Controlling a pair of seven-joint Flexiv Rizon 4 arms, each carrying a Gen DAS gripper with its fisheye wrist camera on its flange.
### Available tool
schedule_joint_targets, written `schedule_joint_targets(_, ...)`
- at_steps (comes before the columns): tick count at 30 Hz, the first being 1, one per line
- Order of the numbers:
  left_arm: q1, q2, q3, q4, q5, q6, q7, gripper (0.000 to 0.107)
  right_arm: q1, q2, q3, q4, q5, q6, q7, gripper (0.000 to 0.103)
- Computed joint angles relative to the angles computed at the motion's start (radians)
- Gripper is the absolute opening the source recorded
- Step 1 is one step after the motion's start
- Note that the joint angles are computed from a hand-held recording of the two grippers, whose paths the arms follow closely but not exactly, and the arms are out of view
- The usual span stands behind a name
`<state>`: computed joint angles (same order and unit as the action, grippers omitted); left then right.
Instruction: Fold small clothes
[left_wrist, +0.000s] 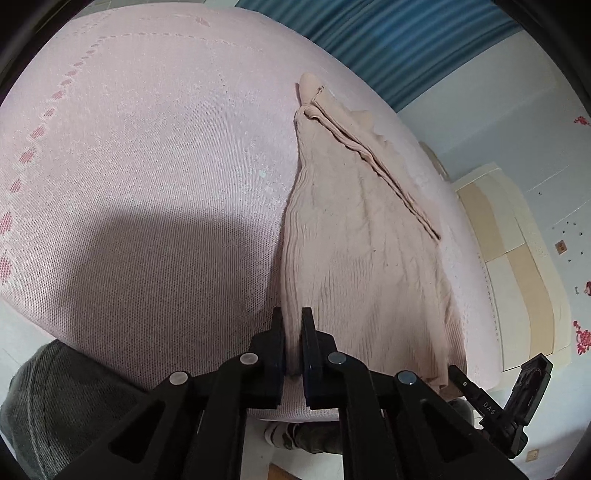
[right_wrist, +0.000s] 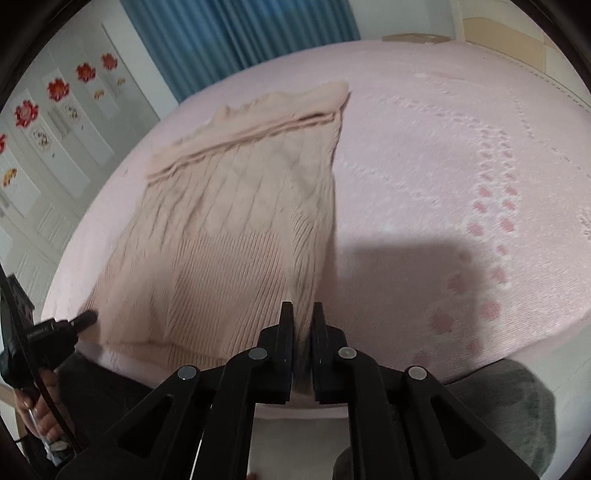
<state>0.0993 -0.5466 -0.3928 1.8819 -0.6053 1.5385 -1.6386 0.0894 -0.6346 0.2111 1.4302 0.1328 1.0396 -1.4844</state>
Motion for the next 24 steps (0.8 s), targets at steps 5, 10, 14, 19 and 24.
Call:
schedule_joint_targets(5,-0.169,-0.005,0.229,-0.065,0.109,-0.071,-0.108,0.009,0.048,0.011,-0.047,0.055,-0.077,0.073,0.019,0.012)
schedule_joint_targets(10,-0.234,-0.014,0.323,-0.1,0.211,-0.094,-0.174,0.01,0.094,0.021,-0.1,0.114,-0.18,0.145,0.073,0.012)
schedule_joint_targets(14,-0.244,-0.021,0.339,-0.115,0.253,-0.096,-0.202,0.01,0.067,0.013,-0.067,0.096,-0.188,0.119,0.077,0.012)
schedule_joint_targets(19,-0.229,-0.026,0.326,-0.125,0.27,-0.111,-0.212,0.012,0.033,0.004,-0.026,0.057,-0.145,0.062,0.052,0.012)
schedule_joint_targets(24,-0.208,-0.03,0.301,-0.129,0.263,-0.123,-0.2,0.012,0.032,0.005,-0.024,0.048,-0.122,0.043,0.038,0.012)
